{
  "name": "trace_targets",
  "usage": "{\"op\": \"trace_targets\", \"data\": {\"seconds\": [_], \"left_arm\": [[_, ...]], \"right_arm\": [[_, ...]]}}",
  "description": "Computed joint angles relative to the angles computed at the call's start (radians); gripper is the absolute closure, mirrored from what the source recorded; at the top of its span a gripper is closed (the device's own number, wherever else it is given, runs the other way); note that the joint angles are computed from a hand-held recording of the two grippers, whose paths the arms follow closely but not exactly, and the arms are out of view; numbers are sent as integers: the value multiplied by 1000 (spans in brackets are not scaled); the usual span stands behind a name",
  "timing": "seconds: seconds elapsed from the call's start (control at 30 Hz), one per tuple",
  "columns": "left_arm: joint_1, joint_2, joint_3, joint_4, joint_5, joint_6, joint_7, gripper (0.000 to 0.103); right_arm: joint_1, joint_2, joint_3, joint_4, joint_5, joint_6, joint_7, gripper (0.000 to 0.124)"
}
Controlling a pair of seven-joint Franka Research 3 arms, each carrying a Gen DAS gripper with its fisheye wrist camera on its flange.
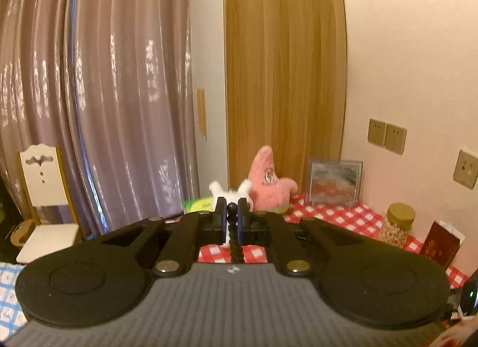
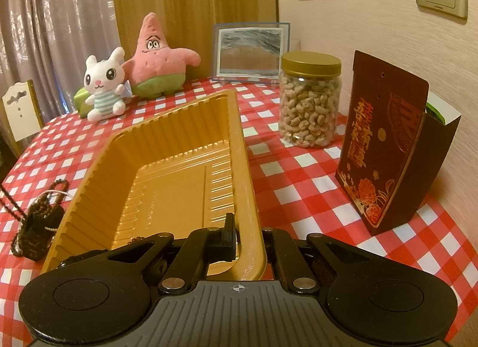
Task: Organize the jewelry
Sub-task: 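Lift the bead strand high above the table with the left gripper, then lower the bead strand onto the table and open the left gripper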
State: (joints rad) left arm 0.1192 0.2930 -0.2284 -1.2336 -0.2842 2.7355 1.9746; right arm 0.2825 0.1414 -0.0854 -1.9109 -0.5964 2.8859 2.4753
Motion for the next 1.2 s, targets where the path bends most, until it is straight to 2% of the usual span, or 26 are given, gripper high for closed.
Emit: {"op": "trace_targets", "data": {"seconds": [0.23,0.63,0.73,0.93,1.07,1.2], "left_arm": [[5,2,-9,43,-4,49,14,97],[30,-77,-11,-12,-54,164,40,97],[29,-100,0,-37,-63,155,27,97],[7,-158,66,-141,-4,125,-87,97],[-9,-195,129,-200,148,137,-249,97],[-3,-242,165,-261,263,154,-397,97]], "right_arm": [[1,-4,0,-3,-3,4,4,119],[-1,-5,3,-3,-7,1,4,120],[-2,-6,3,-4,-5,5,3,120],[-4,-7,5,-6,-2,6,-7,120],[-3,-9,5,-6,-1,6,-11,120],[-8,-10,8,-8,10,5,-25,120]]}}
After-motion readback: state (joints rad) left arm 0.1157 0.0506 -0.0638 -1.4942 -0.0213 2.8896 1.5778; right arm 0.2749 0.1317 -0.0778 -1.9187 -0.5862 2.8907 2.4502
